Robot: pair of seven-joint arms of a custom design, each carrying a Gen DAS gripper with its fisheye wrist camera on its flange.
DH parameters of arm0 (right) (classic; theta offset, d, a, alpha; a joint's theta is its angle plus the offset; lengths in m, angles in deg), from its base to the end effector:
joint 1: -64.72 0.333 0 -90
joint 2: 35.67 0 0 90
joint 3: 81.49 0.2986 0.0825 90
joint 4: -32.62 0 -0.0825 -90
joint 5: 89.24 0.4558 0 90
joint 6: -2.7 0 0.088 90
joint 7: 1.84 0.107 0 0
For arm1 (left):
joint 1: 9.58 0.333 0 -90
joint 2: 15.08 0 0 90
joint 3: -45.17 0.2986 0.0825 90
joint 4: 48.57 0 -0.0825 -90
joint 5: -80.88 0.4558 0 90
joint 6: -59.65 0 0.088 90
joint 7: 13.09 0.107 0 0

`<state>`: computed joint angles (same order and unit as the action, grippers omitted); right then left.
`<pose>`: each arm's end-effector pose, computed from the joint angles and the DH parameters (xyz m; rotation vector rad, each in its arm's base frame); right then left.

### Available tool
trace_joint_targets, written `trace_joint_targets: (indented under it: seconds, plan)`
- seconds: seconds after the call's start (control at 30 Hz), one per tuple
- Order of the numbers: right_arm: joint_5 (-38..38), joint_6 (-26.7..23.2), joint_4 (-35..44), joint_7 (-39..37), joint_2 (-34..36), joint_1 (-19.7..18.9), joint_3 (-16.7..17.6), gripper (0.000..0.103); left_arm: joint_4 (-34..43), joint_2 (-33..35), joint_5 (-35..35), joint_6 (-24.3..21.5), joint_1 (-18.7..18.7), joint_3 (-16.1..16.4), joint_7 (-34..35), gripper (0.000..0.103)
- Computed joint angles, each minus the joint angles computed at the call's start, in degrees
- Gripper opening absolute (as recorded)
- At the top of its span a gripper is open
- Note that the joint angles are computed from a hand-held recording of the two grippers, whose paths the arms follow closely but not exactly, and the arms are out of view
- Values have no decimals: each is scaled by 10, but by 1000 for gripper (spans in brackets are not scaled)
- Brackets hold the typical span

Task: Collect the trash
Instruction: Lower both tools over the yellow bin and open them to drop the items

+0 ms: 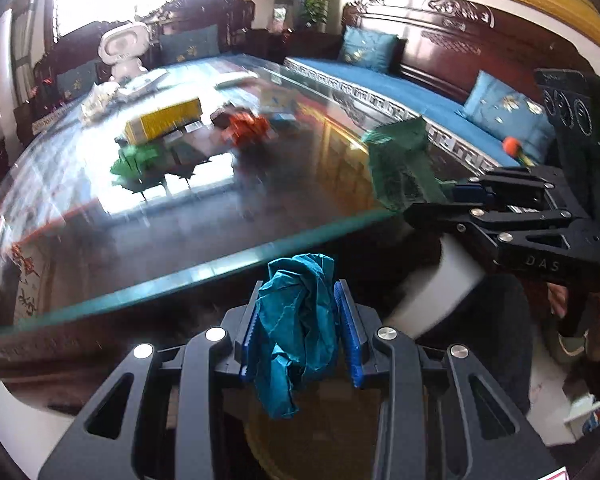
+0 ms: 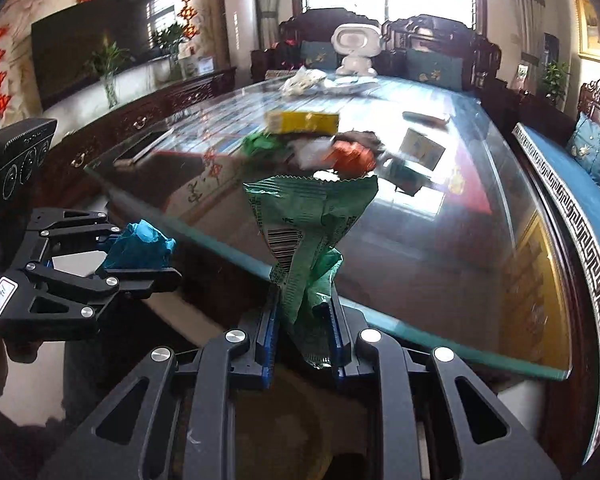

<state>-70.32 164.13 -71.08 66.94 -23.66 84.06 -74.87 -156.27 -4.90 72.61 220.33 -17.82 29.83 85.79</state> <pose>0.6619 0.2988 0.4710 -2.0537 1.1618 -0.4411 0.6585 -0.2705 0.4569 -1.4285 2.2183 -0.9410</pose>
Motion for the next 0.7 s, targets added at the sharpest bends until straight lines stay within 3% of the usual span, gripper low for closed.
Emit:
trace_joint_targets:
  seconds: [0.2, 0.4, 0.47, 0.5, 0.53, 0.7]
  plan:
    - [15, 4, -75, -3, -44, 5, 5, 21, -77, -43, -39, -13, -9, -4, 17, 36]
    - [24, -7, -129, 7, -70, 10, 5, 21, -82, -18, -94, -62, -17, -10, 50, 37]
    - [27, -11, -141, 8, -75, 11, 5, 21, -78, -3, -96, -73, -19, -12, 56, 50]
    - [20, -13, -146, 16, -76, 13, 3, 21, -77, 5, -110, -73, -17, -17, 70, 69]
    - [14, -14, -149, 24, -76, 14, 2, 21, -75, 12, -122, -73, -14, -22, 81, 77]
    - [2, -30, -153, 42, -70, 14, 1, 21, -75, 29, -64, -84, -25, -6, 25, 80]
